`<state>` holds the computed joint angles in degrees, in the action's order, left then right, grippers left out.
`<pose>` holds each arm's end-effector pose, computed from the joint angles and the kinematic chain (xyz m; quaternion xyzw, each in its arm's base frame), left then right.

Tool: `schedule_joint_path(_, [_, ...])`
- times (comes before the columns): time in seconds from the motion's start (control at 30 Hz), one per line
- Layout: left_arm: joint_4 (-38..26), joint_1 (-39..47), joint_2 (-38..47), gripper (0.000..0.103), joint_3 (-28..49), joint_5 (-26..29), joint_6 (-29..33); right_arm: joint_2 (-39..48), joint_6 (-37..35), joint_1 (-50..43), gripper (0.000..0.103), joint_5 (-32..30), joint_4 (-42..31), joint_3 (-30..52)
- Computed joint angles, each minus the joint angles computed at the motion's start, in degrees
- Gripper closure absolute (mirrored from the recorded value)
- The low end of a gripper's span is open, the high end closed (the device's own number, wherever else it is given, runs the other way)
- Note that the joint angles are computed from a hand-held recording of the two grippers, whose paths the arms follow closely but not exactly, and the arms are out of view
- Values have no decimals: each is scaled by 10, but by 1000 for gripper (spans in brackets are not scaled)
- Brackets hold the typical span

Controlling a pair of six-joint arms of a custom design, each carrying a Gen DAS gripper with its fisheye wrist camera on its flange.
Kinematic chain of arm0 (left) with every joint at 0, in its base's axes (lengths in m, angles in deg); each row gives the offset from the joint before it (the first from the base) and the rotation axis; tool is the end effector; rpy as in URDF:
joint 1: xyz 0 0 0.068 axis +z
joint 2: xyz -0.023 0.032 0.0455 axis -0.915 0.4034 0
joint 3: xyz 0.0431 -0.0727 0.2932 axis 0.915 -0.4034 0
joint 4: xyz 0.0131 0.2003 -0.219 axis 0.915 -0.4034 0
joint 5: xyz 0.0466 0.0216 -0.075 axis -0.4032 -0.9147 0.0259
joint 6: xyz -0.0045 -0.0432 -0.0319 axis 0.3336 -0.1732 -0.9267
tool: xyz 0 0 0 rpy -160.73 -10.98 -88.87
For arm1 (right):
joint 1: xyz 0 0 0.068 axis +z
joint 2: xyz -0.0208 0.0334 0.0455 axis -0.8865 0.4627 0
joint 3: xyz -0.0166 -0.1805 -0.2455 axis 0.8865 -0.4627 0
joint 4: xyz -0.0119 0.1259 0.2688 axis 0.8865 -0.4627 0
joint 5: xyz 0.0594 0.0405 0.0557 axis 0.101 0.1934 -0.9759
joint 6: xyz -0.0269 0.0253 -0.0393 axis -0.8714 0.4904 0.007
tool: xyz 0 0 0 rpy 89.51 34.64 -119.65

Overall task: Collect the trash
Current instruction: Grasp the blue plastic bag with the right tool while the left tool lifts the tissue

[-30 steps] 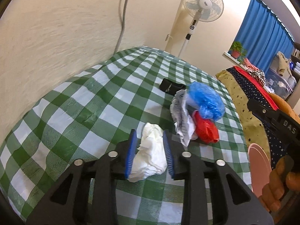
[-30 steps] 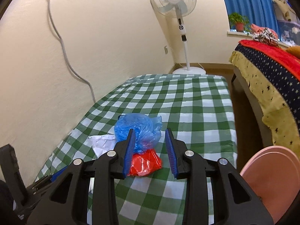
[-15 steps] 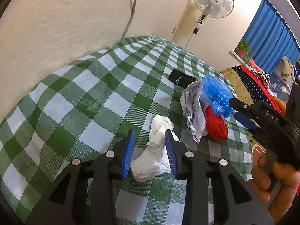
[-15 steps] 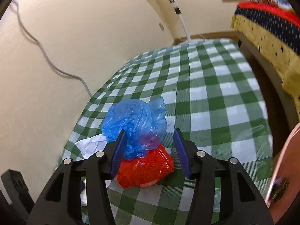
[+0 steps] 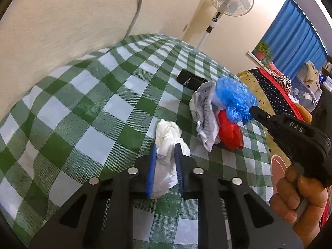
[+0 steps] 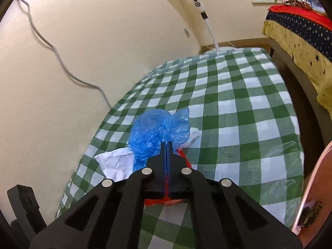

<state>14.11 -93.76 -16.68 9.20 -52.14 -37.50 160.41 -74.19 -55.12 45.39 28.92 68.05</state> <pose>0.2026 -0.0855 0.1836 -0.3665 0.8392 -0.0572 0.3978 0.4166 0.0778 0.2063 -0.2249 0.8568 0.3464 0.3088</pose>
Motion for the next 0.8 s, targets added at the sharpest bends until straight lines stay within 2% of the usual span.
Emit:
schedule_joint_path(0.03, [-3, -4, -2, 96, 2, -4, 3, -5, -2, -3, 102, -1, 0, -4])
schedule_joint_path(0.4, [-67, -56, -30, 96, 32, -73, -5, -99, -60, -42, 103, -2, -13, -67])
schedule_joint_path(0.8, [-151, -139, -73, 96, 66, -143, -34, -197, -130, -103, 103, 4, -87, -97])
